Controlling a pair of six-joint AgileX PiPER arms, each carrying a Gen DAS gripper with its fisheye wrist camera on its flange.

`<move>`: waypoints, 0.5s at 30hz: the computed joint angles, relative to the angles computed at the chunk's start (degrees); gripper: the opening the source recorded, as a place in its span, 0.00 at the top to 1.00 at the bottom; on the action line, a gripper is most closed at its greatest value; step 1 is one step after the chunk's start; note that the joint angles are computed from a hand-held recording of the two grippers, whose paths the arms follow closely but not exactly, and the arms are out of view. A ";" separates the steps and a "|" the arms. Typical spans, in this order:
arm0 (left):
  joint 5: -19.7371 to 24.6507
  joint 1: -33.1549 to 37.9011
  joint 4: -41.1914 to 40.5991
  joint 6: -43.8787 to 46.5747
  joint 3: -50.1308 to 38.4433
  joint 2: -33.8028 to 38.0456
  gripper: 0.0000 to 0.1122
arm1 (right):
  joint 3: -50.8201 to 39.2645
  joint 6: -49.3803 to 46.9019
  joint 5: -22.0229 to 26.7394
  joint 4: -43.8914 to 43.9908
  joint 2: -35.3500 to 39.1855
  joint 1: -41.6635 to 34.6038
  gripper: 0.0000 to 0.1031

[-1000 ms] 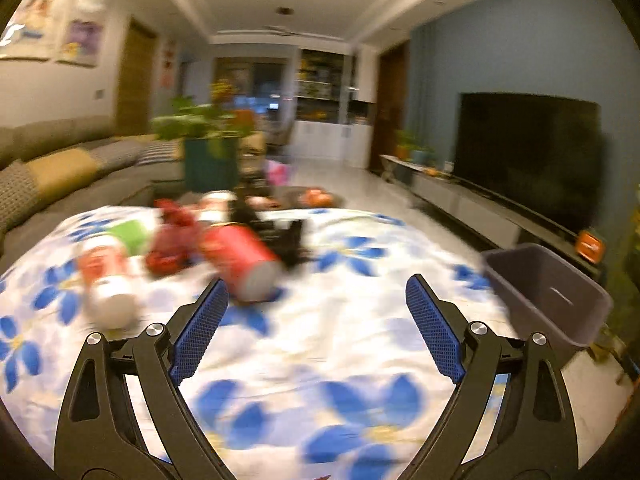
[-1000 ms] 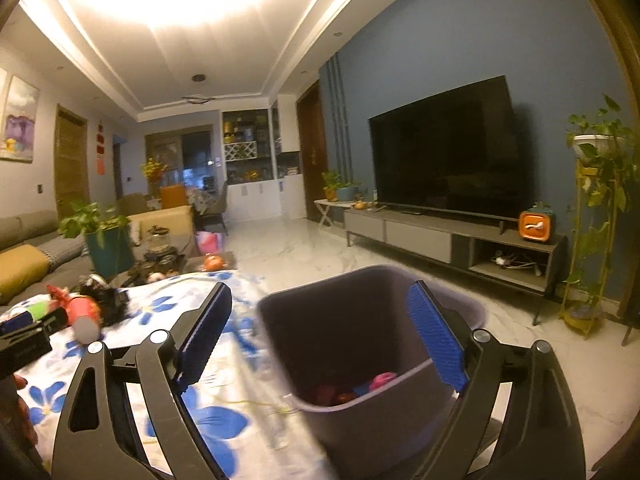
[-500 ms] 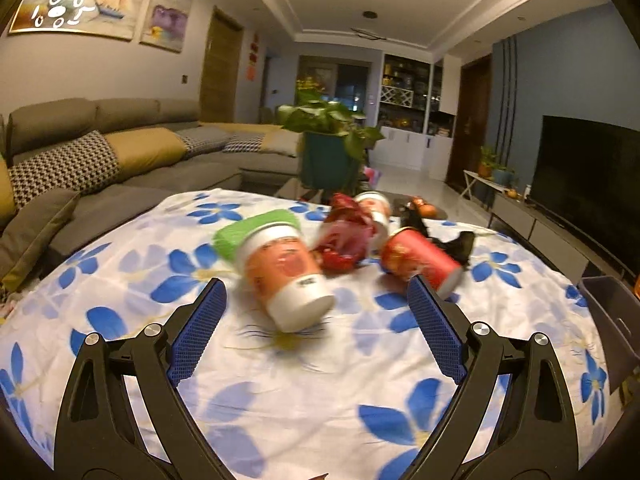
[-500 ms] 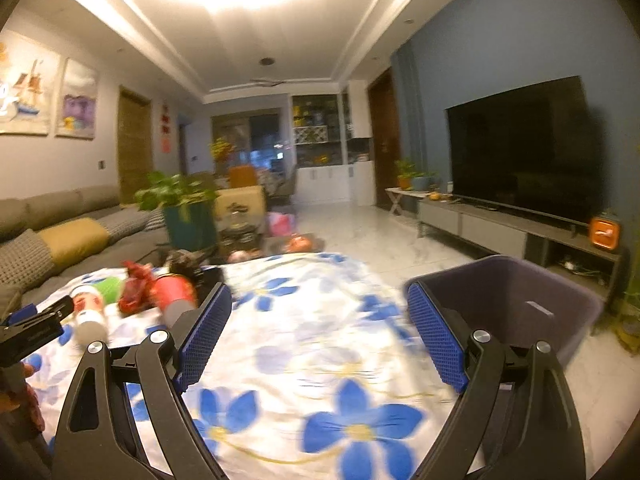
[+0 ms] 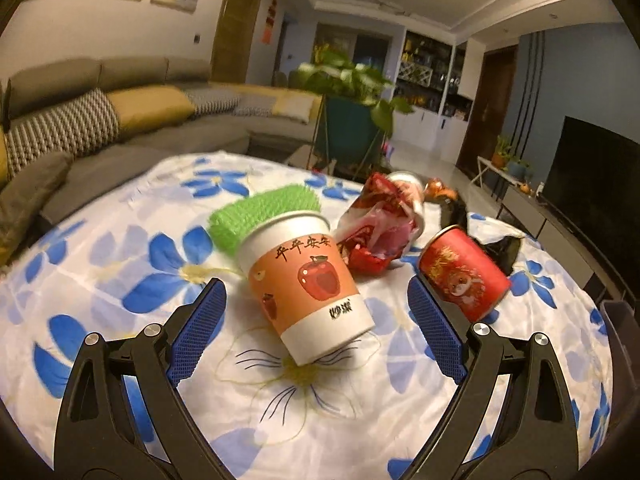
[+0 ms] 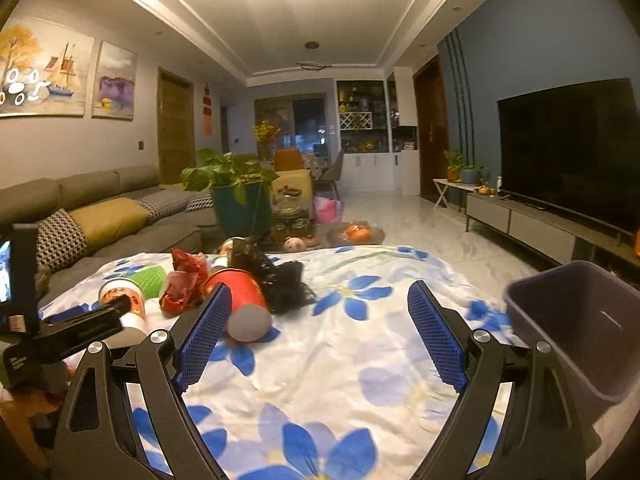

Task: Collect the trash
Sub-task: 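Grasp the white apple-print paper cup with the left tool while the right tool grasps the red gold-print cup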

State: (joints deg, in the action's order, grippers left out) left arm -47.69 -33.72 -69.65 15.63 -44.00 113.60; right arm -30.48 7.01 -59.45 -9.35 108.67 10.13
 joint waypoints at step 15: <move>9.66 9.77 24.94 -19.79 2.27 1.10 0.42 | -18.78 -0.76 17.70 -0.26 8.02 7.48 0.16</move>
State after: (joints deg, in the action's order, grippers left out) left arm -38.04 -23.95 -44.70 -4.17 -41.73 114.70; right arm -49.25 6.25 -41.75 -9.60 116.69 17.60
